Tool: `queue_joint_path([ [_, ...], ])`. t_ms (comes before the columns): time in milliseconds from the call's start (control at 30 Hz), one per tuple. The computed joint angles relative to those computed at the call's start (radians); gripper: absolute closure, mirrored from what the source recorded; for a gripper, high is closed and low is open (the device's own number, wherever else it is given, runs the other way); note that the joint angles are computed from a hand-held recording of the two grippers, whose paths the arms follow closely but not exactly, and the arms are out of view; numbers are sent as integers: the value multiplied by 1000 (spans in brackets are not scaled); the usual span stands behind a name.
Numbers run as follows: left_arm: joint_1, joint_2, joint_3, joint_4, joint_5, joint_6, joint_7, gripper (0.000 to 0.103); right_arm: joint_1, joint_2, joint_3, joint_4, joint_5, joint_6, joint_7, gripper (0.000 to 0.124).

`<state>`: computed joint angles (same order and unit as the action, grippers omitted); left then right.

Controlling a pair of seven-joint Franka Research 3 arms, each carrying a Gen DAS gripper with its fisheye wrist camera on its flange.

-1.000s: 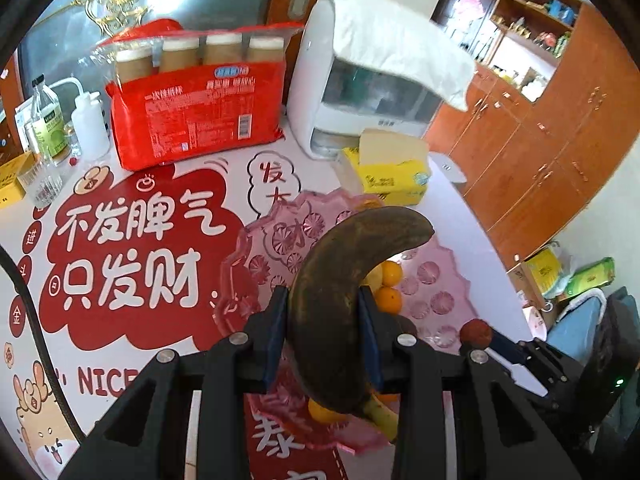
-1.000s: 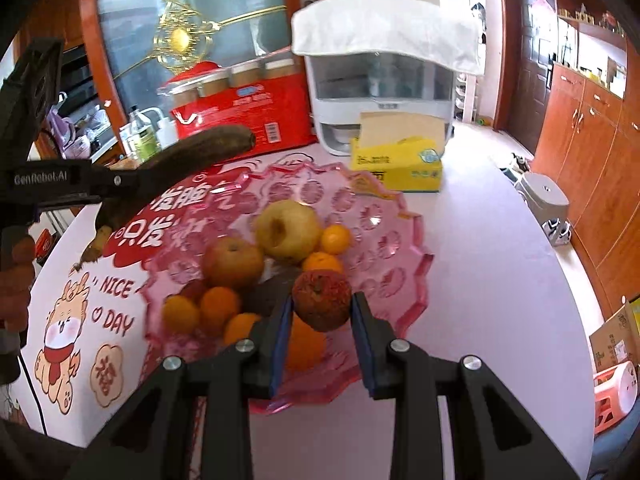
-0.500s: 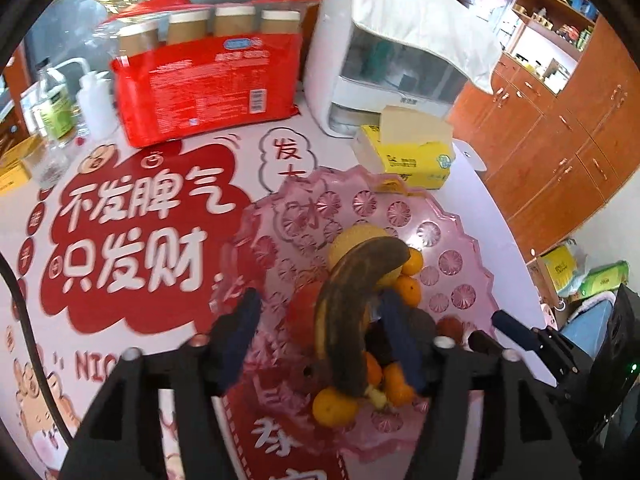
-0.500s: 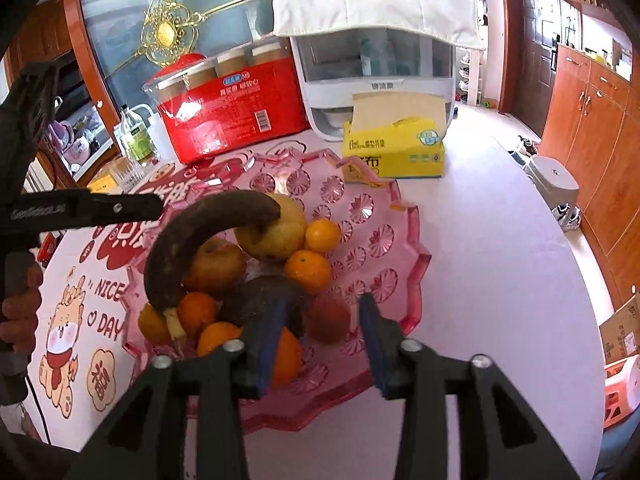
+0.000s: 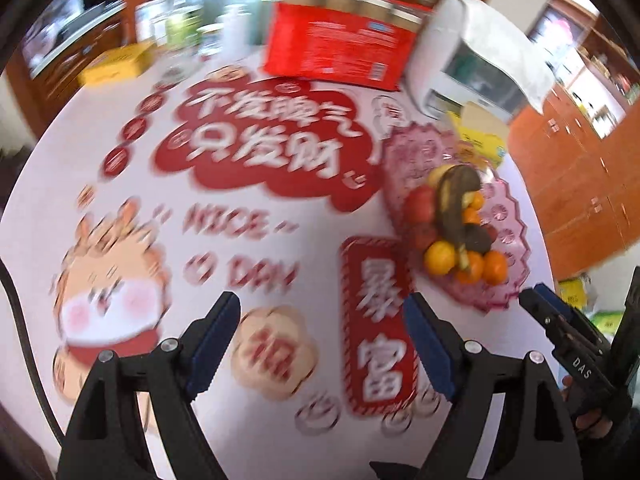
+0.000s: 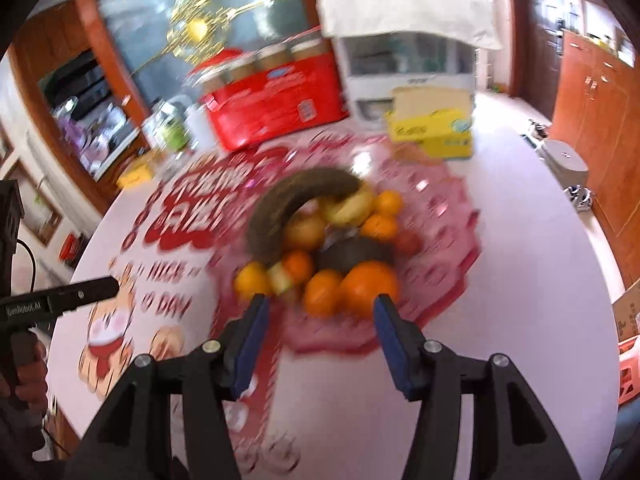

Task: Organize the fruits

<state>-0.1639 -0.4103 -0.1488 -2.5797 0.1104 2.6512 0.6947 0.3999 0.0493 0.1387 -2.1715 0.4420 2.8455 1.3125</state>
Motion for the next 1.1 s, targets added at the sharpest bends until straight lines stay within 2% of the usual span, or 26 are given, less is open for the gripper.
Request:
queue_joint_path([
  [67,3,-97,-13,-84,-7,-15,-56,20,13,-38,16,-36,34,-29,-35,65],
  [167,-31,-229,-3,-195,-50,-36,-111,20,38,-86,25,-77,62,-102,-53,60],
  [267,-50,-347,-7,-255,-46,-104,-129,20,65,-139,31,-115,80,-168,-67,60],
  [367,-63,-447,-21,-275,-15,-194,-127,20,72,-184,49,-144,-27,-172,22,58],
  [567,-93,-590,-19,-267,23,-328,-92,20,93,-285,70,-172,-95,-237,162,49],
  [733,-110,-621,-31,-222,37,-393,-65,20,107,-357,91,-172,-140,-301,269,42],
  [800,-118,-621,-48,-194,50,-418,-57,20,99,-386,116,-166,-199,-332,334,40],
  [967,-136,-601,-100,-131,83,-445,-69,19,112,-455,128,-166,-230,-377,416,40],
  [1100,-144,-566,-147,-89,127,-477,-94,11,107,-504,146,-205,-257,-375,486,39],
])
